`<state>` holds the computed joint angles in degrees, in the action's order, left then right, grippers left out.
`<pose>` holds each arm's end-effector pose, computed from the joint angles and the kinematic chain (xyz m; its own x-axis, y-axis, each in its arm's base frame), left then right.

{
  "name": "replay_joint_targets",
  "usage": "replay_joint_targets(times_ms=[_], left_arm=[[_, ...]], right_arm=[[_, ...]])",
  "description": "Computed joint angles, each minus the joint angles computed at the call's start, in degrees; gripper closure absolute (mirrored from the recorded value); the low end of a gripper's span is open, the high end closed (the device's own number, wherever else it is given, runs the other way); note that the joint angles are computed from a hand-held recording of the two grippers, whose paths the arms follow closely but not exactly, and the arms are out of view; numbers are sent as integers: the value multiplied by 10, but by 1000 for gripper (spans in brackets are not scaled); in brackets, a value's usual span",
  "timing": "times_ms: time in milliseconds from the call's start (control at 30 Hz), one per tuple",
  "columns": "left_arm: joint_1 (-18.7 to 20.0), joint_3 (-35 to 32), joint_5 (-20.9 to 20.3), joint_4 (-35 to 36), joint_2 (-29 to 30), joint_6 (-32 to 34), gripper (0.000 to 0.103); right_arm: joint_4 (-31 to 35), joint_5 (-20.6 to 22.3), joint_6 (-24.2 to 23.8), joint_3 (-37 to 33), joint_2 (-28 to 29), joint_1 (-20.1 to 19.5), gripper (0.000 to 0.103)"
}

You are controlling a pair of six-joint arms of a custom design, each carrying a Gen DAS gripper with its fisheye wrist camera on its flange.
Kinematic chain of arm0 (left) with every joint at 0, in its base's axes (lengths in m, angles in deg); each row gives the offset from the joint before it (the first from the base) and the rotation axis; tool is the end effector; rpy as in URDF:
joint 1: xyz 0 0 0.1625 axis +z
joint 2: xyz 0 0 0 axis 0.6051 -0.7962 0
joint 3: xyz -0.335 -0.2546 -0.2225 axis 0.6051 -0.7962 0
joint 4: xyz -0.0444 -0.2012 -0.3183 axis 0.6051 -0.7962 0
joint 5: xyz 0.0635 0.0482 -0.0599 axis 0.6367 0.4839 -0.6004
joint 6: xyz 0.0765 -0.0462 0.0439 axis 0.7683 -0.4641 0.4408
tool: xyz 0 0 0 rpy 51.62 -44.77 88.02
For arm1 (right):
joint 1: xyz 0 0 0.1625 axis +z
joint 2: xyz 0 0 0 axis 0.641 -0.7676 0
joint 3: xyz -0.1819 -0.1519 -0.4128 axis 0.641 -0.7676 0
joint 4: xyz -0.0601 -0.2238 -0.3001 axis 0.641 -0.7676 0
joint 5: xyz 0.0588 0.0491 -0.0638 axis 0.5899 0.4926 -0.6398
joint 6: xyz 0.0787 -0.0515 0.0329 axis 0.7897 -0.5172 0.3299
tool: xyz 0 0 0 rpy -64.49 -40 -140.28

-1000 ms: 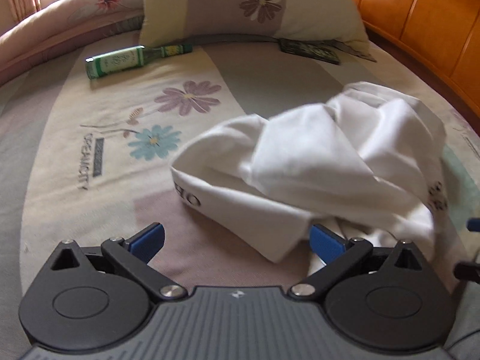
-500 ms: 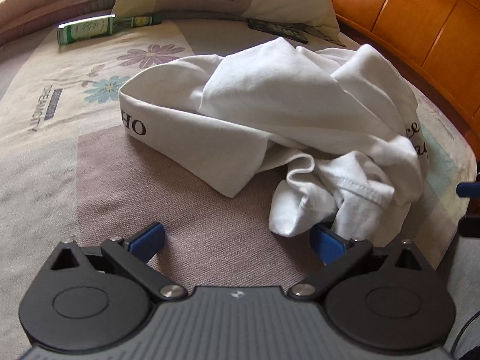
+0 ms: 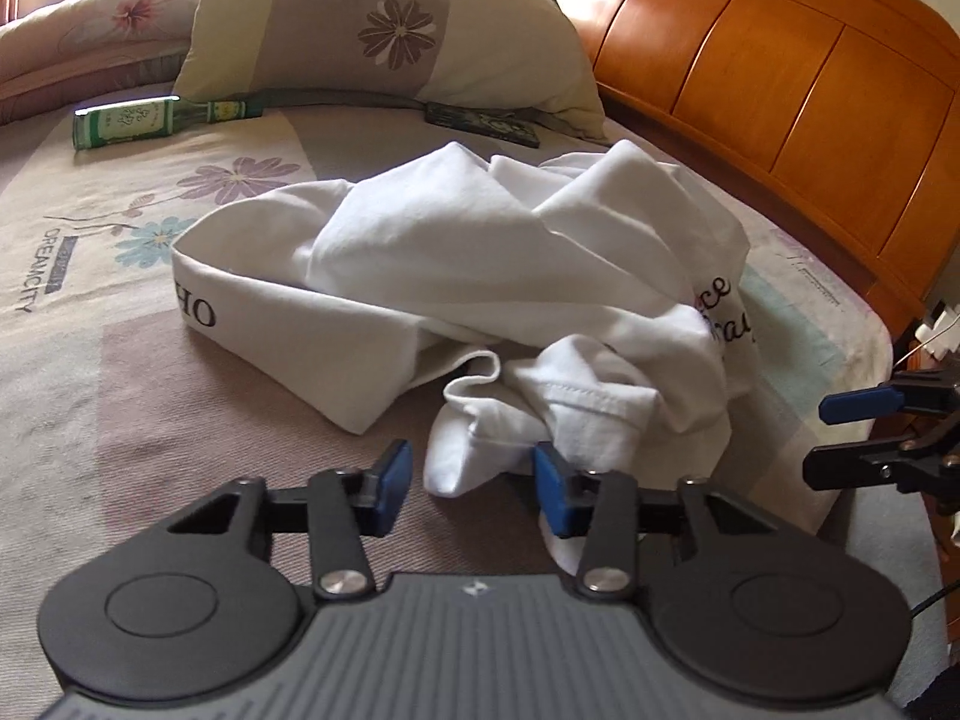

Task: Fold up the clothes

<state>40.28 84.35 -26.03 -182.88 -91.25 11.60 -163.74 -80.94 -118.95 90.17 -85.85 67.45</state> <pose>0.0632 -0.5653 0.3046 -0.8494 0.0080 -0.5277 0.3855 0.6922 -0.6101 0.3149 -0.6569 -0.0020 -0.6866 -0.6119 0.3927 -0.7057 0.6909 -0.1572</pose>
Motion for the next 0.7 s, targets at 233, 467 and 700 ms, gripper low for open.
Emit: replay_joint_targets(times_ms=[233,467,700], left_arm=[[16,-4,-51,-38,19,8,93],[-1,18,-11,-62,-13,41,95],[-5,29,84,-57,-67,51,96]], right_arm=[[4,-5,6,-3,1,-1,0],[-3,-9,8,-3,-1,-1,0],[3,-9,8,-12,3,1,0]])
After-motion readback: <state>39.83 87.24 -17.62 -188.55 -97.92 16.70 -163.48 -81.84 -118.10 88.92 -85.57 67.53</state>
